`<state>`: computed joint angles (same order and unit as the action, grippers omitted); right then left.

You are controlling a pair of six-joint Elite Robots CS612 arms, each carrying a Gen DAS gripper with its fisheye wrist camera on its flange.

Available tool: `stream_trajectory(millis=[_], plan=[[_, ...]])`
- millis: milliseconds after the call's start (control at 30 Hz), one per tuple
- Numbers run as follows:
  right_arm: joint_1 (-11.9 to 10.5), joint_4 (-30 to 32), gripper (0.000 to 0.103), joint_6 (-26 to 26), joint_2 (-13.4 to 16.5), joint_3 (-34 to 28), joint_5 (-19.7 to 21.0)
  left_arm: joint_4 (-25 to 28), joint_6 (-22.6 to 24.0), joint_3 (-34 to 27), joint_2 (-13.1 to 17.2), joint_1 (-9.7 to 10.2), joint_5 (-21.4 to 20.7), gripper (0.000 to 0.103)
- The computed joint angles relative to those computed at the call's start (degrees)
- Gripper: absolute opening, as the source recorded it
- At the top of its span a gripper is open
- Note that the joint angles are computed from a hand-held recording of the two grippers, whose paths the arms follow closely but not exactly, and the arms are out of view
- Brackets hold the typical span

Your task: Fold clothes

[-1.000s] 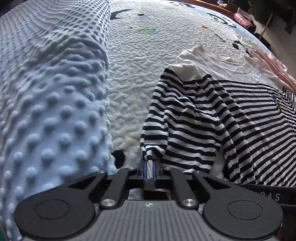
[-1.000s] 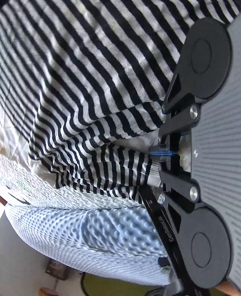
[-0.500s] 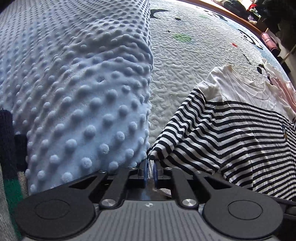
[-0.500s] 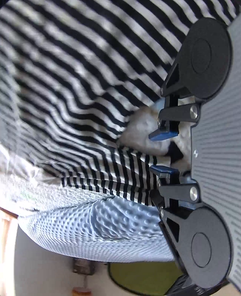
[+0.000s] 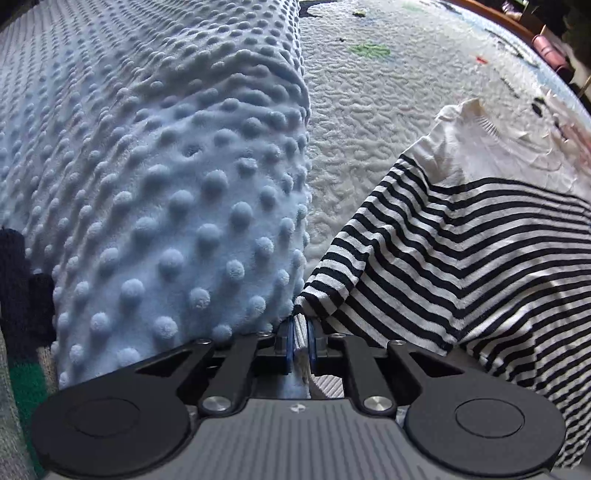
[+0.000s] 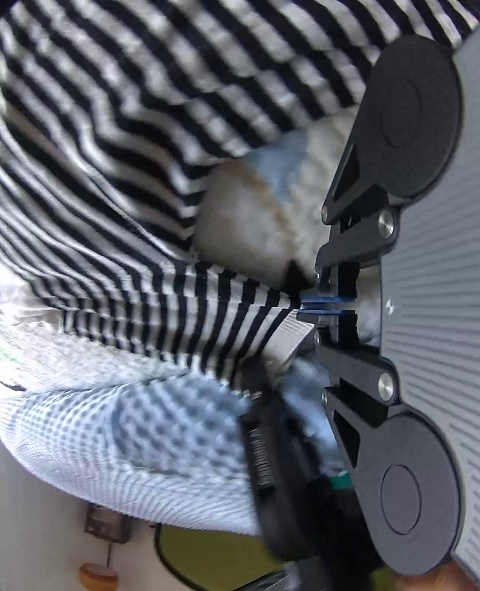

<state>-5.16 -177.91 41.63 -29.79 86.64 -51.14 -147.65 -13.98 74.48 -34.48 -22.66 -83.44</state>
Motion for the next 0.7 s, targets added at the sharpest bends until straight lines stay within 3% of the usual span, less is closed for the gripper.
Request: stream_trajectory(millis=[100, 167, 200, 233, 267, 300, 433, 533, 600, 633, 700], plan=[[0.38, 0.44, 0.004, -1.39, -0.34, -0.02, -0.99, 2.61, -0.5, -1.16, 0.37, -0.65, 2.45, 0.012], [0.09, 2.17, 0.007, -3.17, -0.87, 0.18, 0.39, 3.54, -0.23, -1.47, 0.41, -1.02, 3.66, 0.015], [-0.39, 3.37, 0.015, -3.46, -1.2, 0.49, 2.28, 3.81, 0.07, -1.42, 0.28, -1.22, 4.24, 0.017], [-0.86, 4.63, 0.032, -3.81, -1.52, 0.79, 4.16, 3.87, 0.65, -1.11, -0.04, -1.46, 4.77, 0.02], [-1.6, 5.13, 0.038, -5.24, -2.09, 1.68, 6.05, 3.96, 1.39, -0.58, -0.53, -1.77, 5.38, 0.024], [-2.55, 5.18, 0.038, -7.47, -2.85, 2.96, 7.97, 4.12, 2.2, 0.16, -1.16, -2.14, 6.07, 0.027], [-7.59, 4.32, 0.038, -17.61, -7.02, 9.57, 11.48, 0.74, 3.93, 5.56, -4.65, -3.68, 7.96, 0.064], [-12.5, 3.62, 0.039, -23.28, -10.96, 15.27, 8.85, -4.02, 4.45, 10.93, -7.32, -5.42, 12.56, 0.068], [-15.97, 1.9, 0.042, -26.95, -13.97, 19.37, 4.11, -8.05, 2.37, 15.14, -9.32, -7.08, 16.9, 0.08], [-17.38, 1.15, 0.044, -29.41, -15.3, 21.05, 1.23, -11.79, 0.59, 17.91, -10.63, -7.64, 16.74, 0.083], [-20.28, -0.13, 0.045, -36.44, -17.73, 24.67, -4.18, -21.78, -3.33, 23.84, -13.04, -8.04, 10.58, 0.081]])
